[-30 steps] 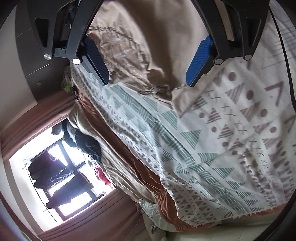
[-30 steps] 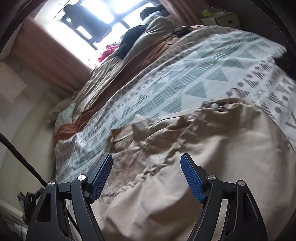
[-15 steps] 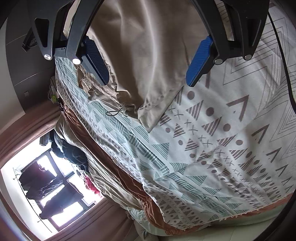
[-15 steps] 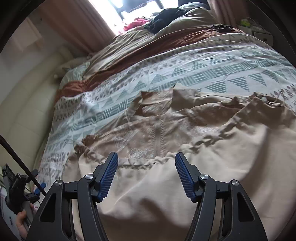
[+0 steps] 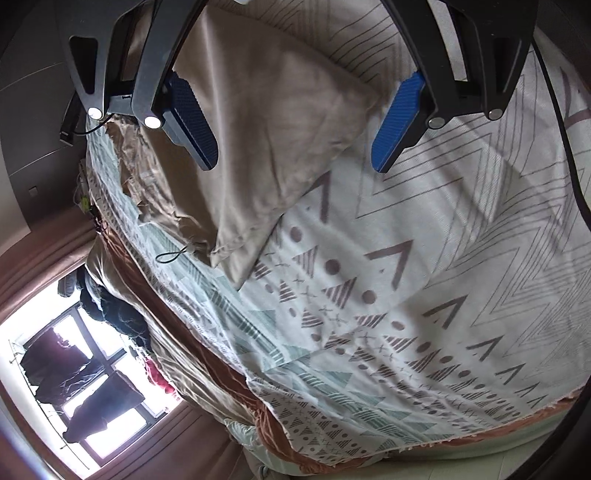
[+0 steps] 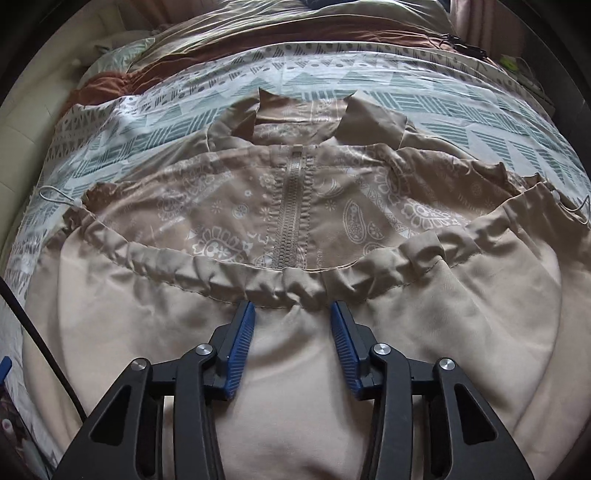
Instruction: Fold large clothes
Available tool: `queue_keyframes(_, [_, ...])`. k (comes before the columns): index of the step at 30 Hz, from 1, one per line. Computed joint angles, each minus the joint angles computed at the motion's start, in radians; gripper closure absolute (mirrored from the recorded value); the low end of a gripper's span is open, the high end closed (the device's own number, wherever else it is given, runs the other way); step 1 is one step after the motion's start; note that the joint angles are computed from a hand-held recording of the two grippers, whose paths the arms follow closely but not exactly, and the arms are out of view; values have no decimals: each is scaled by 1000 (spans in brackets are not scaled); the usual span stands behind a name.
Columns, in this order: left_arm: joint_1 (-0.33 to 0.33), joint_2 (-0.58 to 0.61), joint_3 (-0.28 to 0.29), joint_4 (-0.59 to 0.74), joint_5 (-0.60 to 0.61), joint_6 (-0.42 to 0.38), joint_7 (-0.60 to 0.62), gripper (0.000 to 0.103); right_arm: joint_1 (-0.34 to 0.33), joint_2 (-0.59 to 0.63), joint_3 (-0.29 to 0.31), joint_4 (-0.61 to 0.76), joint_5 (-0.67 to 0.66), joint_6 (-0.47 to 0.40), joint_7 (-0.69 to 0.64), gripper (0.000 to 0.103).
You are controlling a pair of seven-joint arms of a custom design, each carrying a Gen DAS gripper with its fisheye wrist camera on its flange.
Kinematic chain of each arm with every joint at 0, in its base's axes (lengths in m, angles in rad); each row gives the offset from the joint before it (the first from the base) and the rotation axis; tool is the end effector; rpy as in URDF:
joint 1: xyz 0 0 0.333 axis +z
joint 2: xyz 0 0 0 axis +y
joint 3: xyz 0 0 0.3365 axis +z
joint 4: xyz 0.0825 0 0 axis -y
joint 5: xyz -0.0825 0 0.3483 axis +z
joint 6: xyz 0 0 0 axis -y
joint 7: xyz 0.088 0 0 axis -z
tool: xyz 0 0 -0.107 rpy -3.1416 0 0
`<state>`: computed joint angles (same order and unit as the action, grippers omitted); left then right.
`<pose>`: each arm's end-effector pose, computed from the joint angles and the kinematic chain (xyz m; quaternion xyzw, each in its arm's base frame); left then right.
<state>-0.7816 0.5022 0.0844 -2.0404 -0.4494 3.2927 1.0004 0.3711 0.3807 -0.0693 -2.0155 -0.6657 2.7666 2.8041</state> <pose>0.5063 -0.3737 0.3258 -0.7546 0.5464 -0.3628 0.0219 0.5759 0.2103 0.3405 -0.5579 0.7906 -0.1883 0.1680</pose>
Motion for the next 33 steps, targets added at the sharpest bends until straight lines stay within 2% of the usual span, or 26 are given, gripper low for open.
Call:
queue_keyframes(1, [7,-3,-12,-20,-5,19,-3,17,2,3,-3,4,-6,-2,0,76])
queue_keyframes(2, [-13,-7,5,-33,-17,24,-5,17,7,5,-10,8,-15,-8,8,82])
queue_keyframes(3, [-35,-9,26,-43,-29,23,-6,17,10,9,-21,9,-30,-1,25,92])
queue_keyframes(4, [-42,-11,29,-54,-37,31,-5,17,1,11,-23,0,-35,34,33,99])
queue_keyframes(6, [-22,-9,0,-72,-46,53,10,17,-11,2,-26,-27,-34,98,45,103])
queue_keyframes(8, [-5,-7,-18,-71,-57,35,24,17,29,-12,-80,-38,-98,112,122,103])
queue_keyframes(10, [76,-9,-105,-81,-49,76,33,17,68,-26,-140,-41,-211,138,243,103])
queue_keyframes(13, [58,-12,-94,-86,-90,116,58,17,99,-43,-201,-36,-393,176,431,103])
queue_keyframes(17, [151,0,-198,-88,-104,169,79,17,68,-29,-194,-16,-490,206,528,103])
queue_keyframes(21, [139,8,-192,-76,-141,148,115,17,-2,10,-142,13,-472,224,510,103])
queue_keyframes(23, [59,11,-109,-58,-183,97,140,17,-25,33,-125,29,-436,226,478,103])
queue_keyframes(24, [39,13,-86,-51,-186,75,143,17,-34,42,-115,36,-408,221,450,103])
queue_keyframes(26, [72,17,-121,-49,-161,75,141,17,-63,58,-81,54,-321,201,354,103])
queue_keyframes(30, [197,29,-256,-57,-102,114,132,17,-92,107,-57,83,-182,207,225,103])
queue_keyframes(32, [201,29,-262,-59,-100,118,125,17,-92,116,-63,82,-139,226,195,103])
queue_keyframes(33, [221,31,-283,-63,-92,129,120,20,-87,119,-70,83,-123,229,181,103])
